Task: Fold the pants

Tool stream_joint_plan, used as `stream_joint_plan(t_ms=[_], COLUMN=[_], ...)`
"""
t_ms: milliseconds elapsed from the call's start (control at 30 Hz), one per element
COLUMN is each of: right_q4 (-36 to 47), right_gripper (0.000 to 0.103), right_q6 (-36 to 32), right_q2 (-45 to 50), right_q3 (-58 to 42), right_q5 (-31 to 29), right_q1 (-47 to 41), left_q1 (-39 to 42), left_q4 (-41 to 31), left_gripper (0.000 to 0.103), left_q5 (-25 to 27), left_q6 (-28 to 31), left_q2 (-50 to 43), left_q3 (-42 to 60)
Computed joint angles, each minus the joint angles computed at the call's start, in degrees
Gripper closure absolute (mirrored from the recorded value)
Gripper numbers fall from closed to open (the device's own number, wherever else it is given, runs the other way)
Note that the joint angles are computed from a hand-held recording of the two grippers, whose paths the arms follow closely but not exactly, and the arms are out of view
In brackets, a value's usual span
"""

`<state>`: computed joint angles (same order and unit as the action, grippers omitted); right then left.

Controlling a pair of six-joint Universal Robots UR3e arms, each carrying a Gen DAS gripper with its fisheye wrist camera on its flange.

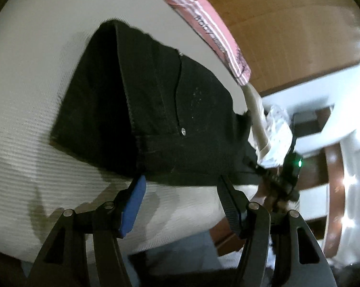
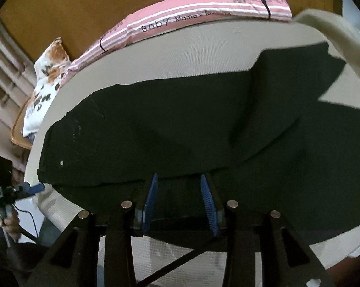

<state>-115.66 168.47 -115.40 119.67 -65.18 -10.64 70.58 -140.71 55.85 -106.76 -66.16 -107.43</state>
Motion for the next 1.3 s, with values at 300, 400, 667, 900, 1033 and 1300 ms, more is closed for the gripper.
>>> stream_joint_plan(t_ms=[300,400,667,900,1033,1300], right_q4=[-1.98,-1.61,-3.14,-12.21,-22.29,-31.39], right_gripper=[0.066,0.066,0.066,0.066,0.066,0.082], right_q6=[1.47,1.9,4.24,10.18,16.34,22.81], right_q2=[-3.99,-5.32,-4.35,1.82,9.06,23.07], right_q3=[5.46,7.19,9.34,13.11,14.31,6.43], right_q5=[3.4,6.29,11.29,17.36,18.07,17.69], right_q1=[-3.33,-6.41,-13.51,-20.59,-22.99,-23.33], left_q1=[-2.93,-1.53,0.35,2.75,2.4,-1.56], left_q4=[8.82,7.8,2.07,0.42,1.55,9.3], left_gripper=[0.075,0.081,0.083,0.083,0.083,0.083], left_q5=[-6.67,-7.37,-10.0,-8.53,-8.46,-9.38], left_q6=[-12.48,-10.85,-5.36,-4.05,-5.17,-11.5], left_q2=[3.25,6.29,6.9,6.5,6.32,5.77], left_q3=[-3.88,-3.1,3.12,4.07,4.24,3.57])
